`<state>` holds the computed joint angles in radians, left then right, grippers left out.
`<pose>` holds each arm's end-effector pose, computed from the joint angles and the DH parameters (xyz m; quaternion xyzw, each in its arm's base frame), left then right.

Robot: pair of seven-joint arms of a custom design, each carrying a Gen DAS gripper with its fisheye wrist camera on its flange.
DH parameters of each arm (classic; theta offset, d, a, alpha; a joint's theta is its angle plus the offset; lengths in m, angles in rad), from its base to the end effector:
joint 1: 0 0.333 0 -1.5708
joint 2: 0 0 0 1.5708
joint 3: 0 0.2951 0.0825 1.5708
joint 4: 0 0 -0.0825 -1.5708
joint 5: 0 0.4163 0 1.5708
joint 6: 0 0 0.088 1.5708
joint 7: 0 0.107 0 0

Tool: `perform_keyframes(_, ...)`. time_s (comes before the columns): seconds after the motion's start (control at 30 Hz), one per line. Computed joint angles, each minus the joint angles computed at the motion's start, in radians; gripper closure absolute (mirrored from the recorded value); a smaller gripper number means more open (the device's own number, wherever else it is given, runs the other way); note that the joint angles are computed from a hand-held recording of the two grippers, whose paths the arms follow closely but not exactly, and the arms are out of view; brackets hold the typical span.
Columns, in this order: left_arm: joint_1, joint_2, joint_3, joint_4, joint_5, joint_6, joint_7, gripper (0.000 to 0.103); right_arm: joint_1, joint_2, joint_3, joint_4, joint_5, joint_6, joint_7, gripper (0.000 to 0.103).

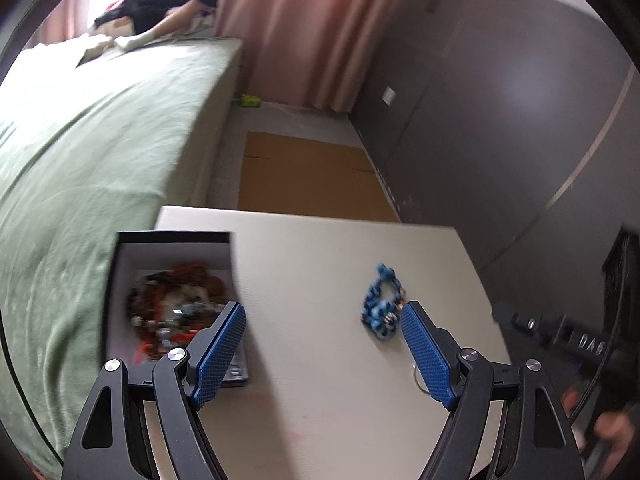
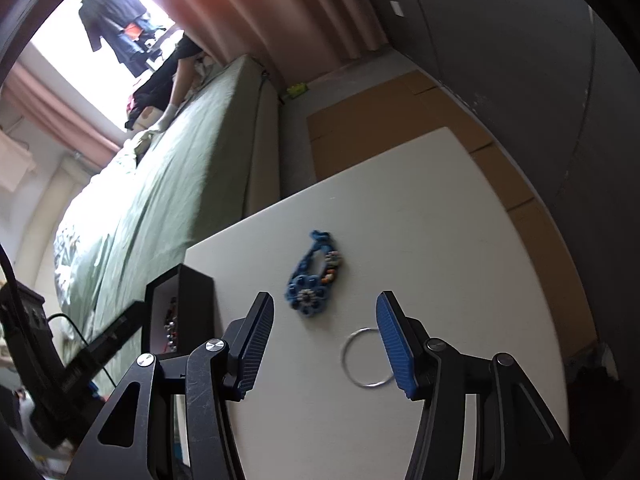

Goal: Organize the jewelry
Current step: 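Grasp the blue knotted flower bracelet with the left gripper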

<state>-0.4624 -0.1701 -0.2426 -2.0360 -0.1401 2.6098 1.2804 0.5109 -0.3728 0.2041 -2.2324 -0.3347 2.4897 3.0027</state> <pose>0.4478 -0.3873 0.5734 -0.5403 0.7592 -0.3563 0.0686 0.3912 0.3545 0.5591 -0.4774 0.8085 -0.0818 0.3343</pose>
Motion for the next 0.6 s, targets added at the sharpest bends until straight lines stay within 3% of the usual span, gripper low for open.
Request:
perform_keyframes(0.17, -0.005, 0.077, -0.042, 0.06, 0.088, -0.029, -0.008, 0.023, 0.019, -0.037, -0.035, -0.029, 0.048, -0.051, -0.1, 0.049)
perform_keyframes(0.3, -0.005, 0.127, -0.068, 0.096, 0.146, -0.049, -0.025, 0.031, 0.021, -0.062, -0.056, -0.057, 0.094, -0.069, -0.167, 0.049)
perform_keyframes(0.6, -0.009, 0.241, -0.105, 0.182, 0.27, -0.09, -0.065, 0.038, -0.013, -0.144, -0.08, -0.159, 0.14, -0.054, -0.162, 0.049)
